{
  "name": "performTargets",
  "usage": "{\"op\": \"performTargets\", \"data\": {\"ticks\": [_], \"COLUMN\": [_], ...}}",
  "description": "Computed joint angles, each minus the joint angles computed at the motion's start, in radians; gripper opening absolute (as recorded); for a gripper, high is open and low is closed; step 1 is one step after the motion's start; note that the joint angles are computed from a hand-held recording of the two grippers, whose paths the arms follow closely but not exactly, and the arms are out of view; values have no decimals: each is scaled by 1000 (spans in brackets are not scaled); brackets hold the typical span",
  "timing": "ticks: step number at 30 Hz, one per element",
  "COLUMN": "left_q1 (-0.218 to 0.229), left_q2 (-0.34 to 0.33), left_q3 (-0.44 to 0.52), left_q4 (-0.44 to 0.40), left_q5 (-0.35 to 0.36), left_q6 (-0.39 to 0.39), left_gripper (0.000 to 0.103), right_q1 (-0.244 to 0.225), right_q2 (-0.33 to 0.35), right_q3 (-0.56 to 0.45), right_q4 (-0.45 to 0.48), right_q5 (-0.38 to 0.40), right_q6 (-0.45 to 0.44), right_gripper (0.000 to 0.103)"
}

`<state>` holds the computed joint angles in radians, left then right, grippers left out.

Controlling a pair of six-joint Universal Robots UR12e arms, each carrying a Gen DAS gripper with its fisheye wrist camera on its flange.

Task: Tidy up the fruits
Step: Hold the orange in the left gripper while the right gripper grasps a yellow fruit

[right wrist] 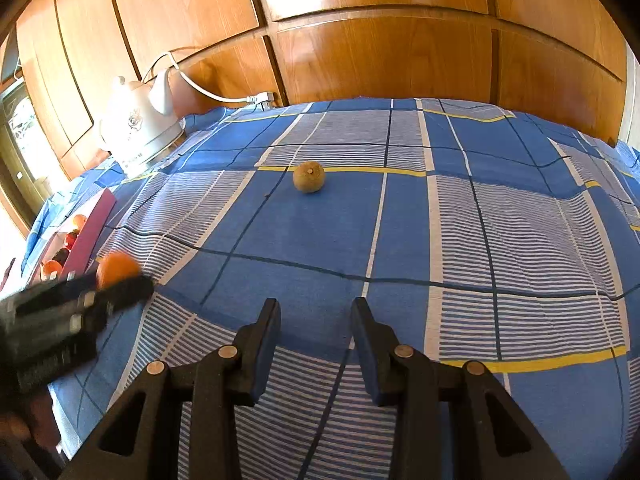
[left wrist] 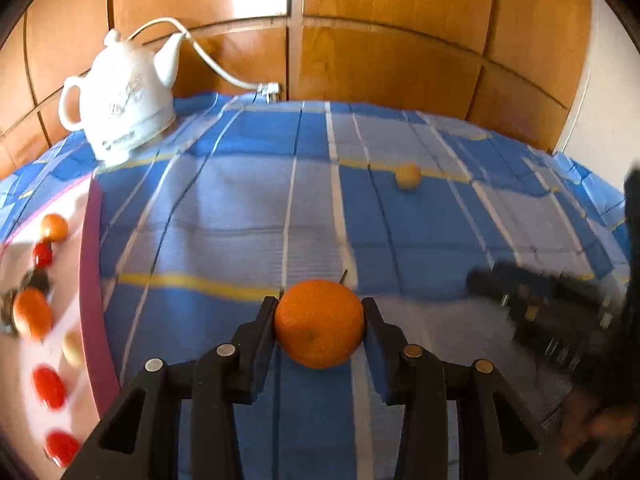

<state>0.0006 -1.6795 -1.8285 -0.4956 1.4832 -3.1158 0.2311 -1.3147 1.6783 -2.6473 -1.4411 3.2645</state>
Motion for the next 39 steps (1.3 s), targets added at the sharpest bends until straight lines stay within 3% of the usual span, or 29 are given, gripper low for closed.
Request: {"op": "performTargets", "data": {"ticks": [3, 8, 16, 32, 34, 36, 39], "left_q1": [-7, -2, 5, 10, 9, 9, 6], "left_q2": [2, 0, 4, 3, 5, 5, 5], "left_q3": [-27, -35, -52, -65, -68, -69, -70], "left_q4": [62, 80, 112, 151, 153, 156, 160], "left_q5": [18, 0, -23, -37, -36, -36, -29], "left_q6": [33, 20, 7, 3, 4, 4, 7], "left_gripper": [42, 42, 42, 42, 42, 42, 42], "right_q1": [-2, -6, -6, 17, 23, 26, 19], "right_q2": [-1, 11, 76, 203, 208, 201, 175], "right_q3": [-18, -62, -172, -336, -342, -323, -289], "right_q4": [26, 15, 85, 236, 250, 213, 176], "right_q5": [8, 38, 53, -61, -84, -103, -71], "right_q6": [-9, -38, -49, -102, -128, -132, -113], "right_gripper": [37, 37, 37, 37, 26, 26, 26]}}
